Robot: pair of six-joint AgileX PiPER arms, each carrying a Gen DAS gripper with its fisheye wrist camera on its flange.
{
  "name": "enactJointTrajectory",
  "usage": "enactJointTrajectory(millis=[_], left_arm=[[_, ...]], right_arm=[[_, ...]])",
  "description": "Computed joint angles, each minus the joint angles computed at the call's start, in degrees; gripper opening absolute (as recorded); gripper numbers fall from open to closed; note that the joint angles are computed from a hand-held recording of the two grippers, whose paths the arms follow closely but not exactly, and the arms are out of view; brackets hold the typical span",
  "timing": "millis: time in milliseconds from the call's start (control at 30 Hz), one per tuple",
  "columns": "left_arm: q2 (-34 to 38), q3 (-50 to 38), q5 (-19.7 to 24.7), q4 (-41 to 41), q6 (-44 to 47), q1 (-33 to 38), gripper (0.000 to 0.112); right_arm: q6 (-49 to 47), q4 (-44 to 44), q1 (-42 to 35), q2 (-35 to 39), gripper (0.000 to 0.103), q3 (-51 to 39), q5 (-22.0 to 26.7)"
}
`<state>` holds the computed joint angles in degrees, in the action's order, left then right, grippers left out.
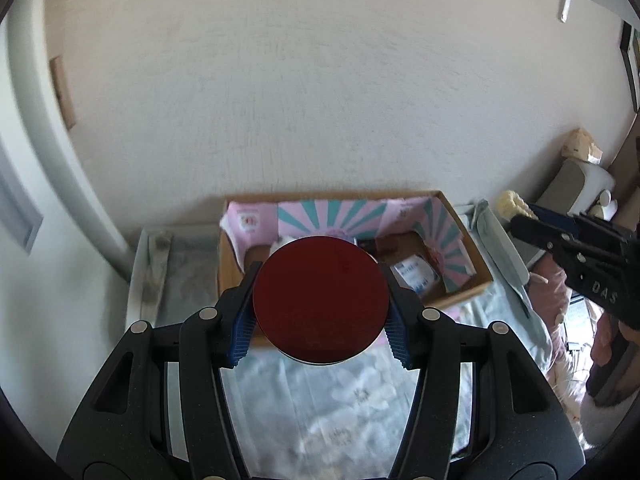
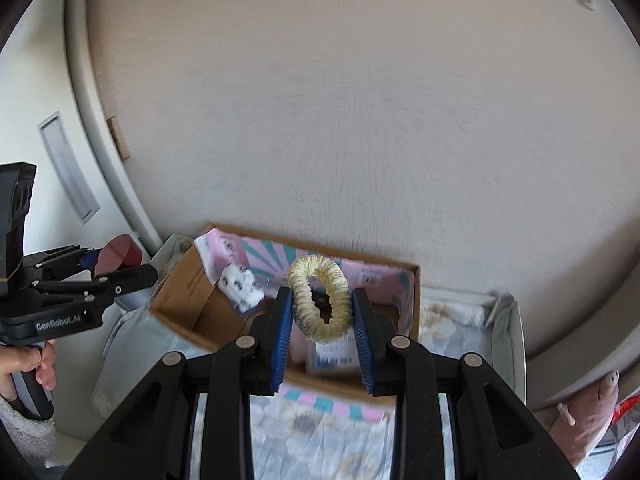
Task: Organize objects
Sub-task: 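Carry the jar and hair tie over the cardboard box with both tools, then open both tools to drop the jar and hair tie into the box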
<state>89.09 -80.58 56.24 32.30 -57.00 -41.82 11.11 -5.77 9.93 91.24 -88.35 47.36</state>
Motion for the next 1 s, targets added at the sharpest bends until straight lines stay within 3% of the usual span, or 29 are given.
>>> enactJointTrajectory(millis=[200,467,833,967,1000], left_arm=[[5.33,-4.5,-3.94,-7.52,12.85,7.62,0.051],[13.37,-5.9,-9.2,-18.61,24.24,12.95,0.051],[19.31,-6.02,-9.9,-24.33,30.28,14.69,0.051],[21.0,-8.32,-7.7,-22.92,30.44,14.45,0.051],[21.11,-8.64,-7.38,-22.24,30.0,14.28,0.052]], right_arm=[[-2.87,3.19,-2.01,12.99,0.027,-12.62,4.11],[-3.6,5.92,-3.15,24.69,0.027,-20.31,8.14],[-5.31,10.11,-5.01,29.07,0.027,-22.02,10.57],[-7.57,15.22,-6.64,30.91,0.027,-25.34,12.89],[-7.54,15.94,-6.71,31.7,0.032,-26.77,13.81]])
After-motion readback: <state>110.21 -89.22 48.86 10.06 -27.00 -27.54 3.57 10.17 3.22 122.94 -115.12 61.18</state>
